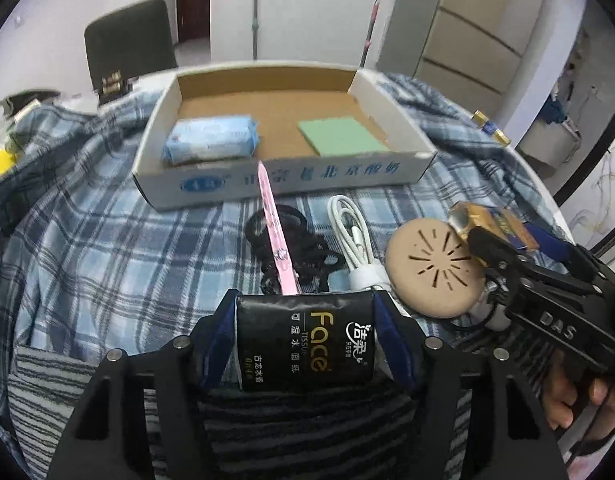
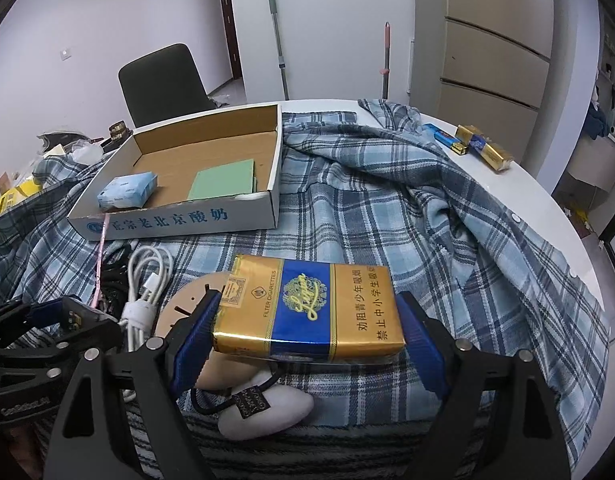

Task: Organize soft objects
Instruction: 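Grasp the black Face tissue pack with the left tool while the right tool holds the gold pack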

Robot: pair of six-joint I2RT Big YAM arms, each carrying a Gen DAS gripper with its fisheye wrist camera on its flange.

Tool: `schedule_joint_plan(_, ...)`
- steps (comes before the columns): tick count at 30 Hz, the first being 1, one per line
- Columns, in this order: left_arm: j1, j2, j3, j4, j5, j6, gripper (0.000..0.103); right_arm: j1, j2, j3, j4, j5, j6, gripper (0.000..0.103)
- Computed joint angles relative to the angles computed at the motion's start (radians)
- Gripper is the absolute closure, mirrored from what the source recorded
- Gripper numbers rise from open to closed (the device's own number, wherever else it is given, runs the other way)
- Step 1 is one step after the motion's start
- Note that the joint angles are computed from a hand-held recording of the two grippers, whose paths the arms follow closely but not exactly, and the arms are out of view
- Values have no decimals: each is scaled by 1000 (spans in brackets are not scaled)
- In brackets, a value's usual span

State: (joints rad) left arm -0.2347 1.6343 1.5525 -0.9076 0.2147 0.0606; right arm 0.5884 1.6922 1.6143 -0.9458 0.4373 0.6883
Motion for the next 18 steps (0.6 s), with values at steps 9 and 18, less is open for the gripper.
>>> schedule_joint_plan(9, 19, -98, -109, 169, 38, -7, 36, 1, -2, -3, 3, 4, 1, 18)
schedule_joint_plan(18, -6, -66, -73, 88, -38, 40, 36, 1, -2, -3, 2, 0, -1, 18)
